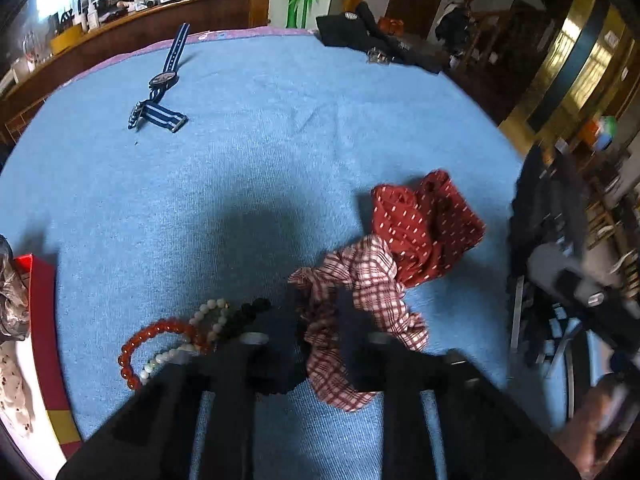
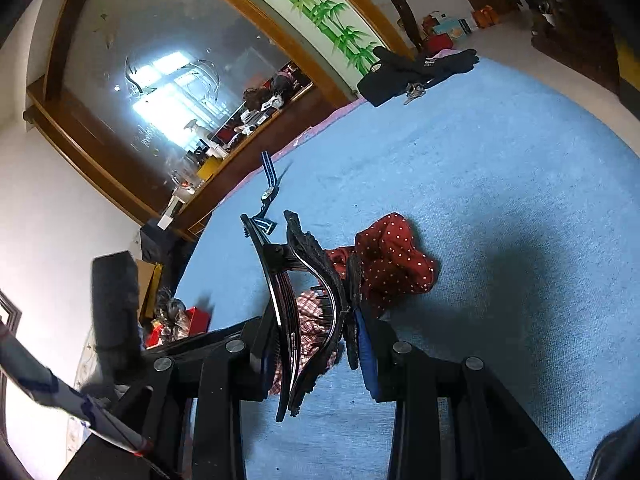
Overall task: Organize jewelry
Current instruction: 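Grasp the red plaid scrunchie with the left tool while the right tool lifts the claw clip, then drop the plaid scrunchie into the tray with left tool while right tool carries the clip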
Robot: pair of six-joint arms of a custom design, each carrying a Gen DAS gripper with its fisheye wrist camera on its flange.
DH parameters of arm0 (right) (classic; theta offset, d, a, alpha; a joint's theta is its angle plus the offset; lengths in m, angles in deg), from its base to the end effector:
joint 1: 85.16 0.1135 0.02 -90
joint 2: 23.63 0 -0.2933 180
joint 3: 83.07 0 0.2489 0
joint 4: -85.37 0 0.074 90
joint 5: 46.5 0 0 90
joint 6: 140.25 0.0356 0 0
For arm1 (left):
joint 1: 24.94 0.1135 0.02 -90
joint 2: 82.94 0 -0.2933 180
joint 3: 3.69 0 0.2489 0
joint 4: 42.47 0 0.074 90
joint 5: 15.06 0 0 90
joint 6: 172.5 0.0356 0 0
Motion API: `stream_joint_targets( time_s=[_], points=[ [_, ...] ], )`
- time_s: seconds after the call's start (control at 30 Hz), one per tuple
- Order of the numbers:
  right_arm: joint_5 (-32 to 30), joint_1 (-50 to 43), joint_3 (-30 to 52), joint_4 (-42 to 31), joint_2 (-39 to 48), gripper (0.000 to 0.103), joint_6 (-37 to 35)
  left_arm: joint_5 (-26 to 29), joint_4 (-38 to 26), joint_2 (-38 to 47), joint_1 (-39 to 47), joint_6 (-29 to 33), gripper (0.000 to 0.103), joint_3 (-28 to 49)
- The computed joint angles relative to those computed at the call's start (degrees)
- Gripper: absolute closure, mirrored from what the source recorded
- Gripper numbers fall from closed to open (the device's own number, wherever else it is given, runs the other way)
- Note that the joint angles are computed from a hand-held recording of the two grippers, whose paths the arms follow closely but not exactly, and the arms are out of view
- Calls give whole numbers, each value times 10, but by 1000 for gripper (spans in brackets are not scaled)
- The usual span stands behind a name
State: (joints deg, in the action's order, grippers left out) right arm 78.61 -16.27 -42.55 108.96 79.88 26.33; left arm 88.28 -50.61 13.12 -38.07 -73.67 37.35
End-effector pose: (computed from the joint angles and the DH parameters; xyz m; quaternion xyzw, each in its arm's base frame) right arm 0.1204 0.2550 0.1115 0.1864 0.8514 0.3082 0.3813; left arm 0.2345 -0.0631 0.1043 0.2105 0.9433 -0.1215 0.2261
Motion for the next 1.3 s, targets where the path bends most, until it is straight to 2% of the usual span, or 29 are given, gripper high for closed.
stream_joint_targets(
  time_s=[0.1, 0.23, 0.33, 0.43, 0.5, 0.63, 0.73, 0.8, 0.9, 1.03, 1.1, 1.17, 1.3],
  points=[
    [11, 5, -1, 3, -2, 66, 9, -16, 36, -20, -17, -7, 101, -27],
    [19, 6, -4, 15, -5, 66, 13, 1, 29, -63, -15, -5, 101, -42],
    [31, 11, -4, -1, -12, 67, 24, 24, -7, -111, 3, 1, 101, -45],
    [40, 18, -10, 12, -15, 66, 26, 40, -42, -159, 26, 10, 101, -50],
    [45, 22, -2, -6, -17, 67, 26, 57, -76, -212, 52, 19, 101, -59],
    [37, 24, -1, 7, -11, 67, 17, 89, -157, -309, 112, 59, 101, -65],
    [38, 28, 15, -12, -11, 67, 1, 142, -234, -366, 196, 116, 100, -58],
    [30, 26, 22, -15, -7, 66, -10, 182, -292, -395, 277, 183, 100, -48],
    [25, 28, 35, -27, -3, 66, -24, 257, -386, -377, 432, 321, 100, -11],
    [19, 44, 85, -64, 11, 66, -88, 326, -507, -281, 645, 540, 100, 68],
    [4, 46, 103, -60, 24, 66, -110, 339, -543, -222, 716, 609, 100, 111],
    [-4, 54, 133, -67, 36, 66, -122, 342, -559, -161, 772, 657, 100, 157],
    [-25, 73, 219, -87, 79, 66, -137, 338, -549, -60, 831, 677, 100, 236]
  ],
)
